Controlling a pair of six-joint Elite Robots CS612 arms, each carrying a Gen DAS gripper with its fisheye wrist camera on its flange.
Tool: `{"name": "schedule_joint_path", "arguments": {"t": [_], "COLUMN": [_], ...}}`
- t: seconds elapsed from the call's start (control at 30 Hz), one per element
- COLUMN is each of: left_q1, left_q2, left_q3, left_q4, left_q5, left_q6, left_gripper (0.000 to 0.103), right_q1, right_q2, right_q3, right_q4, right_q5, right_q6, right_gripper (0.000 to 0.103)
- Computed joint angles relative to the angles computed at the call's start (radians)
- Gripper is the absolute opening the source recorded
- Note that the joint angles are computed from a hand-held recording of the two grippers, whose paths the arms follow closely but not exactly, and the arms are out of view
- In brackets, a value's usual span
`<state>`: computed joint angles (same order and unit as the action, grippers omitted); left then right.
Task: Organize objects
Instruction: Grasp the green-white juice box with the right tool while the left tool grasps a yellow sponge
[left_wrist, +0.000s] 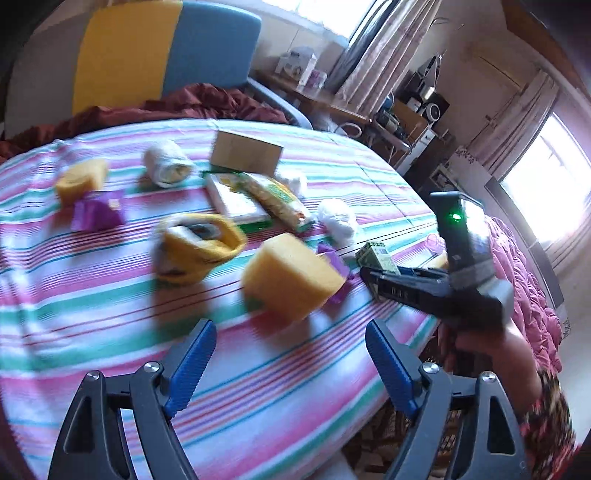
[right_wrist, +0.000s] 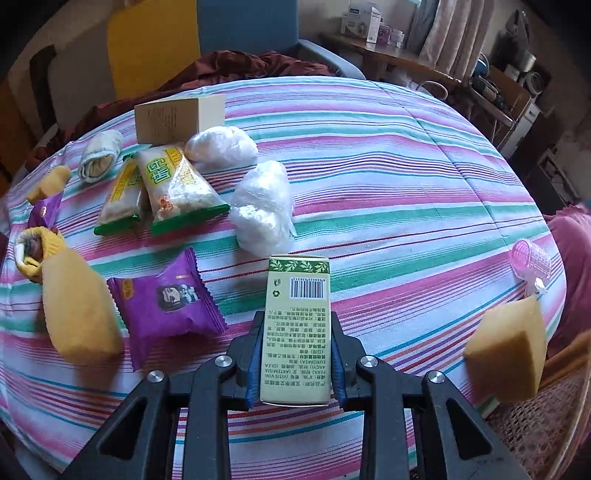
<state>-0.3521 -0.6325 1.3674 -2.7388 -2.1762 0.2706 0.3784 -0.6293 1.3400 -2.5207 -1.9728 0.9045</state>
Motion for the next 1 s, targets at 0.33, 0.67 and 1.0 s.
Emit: {"name": "schedule_joint_path", "arguments": {"t": [0.33,0.67,1.0], "left_q1": [-0.032,0.023,-0.008], "left_q2": [0.037,0.014,0.012], "left_q3": [-0.034,0.035,0.031], "left_q4": [-0.004,-0.076,-0.124], "left_q5": [0.125,0.108,0.116], "left_q6": [-0.024,-0.024,-0.039], "left_gripper": [0.084,0.084,0.085], "right_q1": [0.007,0.010,0.009], "right_q2": [-0.002,0.001,-0.003], "right_q3": [0.001,0.002,0.014], "right_q4": [-0.025,-0.070,-0.102], "right_q5": [-0.037,-0.028,-0.025], "right_q6": [-0.025,-0.040,-0.029], "right_gripper": [0.031,0.031,0.031]}}
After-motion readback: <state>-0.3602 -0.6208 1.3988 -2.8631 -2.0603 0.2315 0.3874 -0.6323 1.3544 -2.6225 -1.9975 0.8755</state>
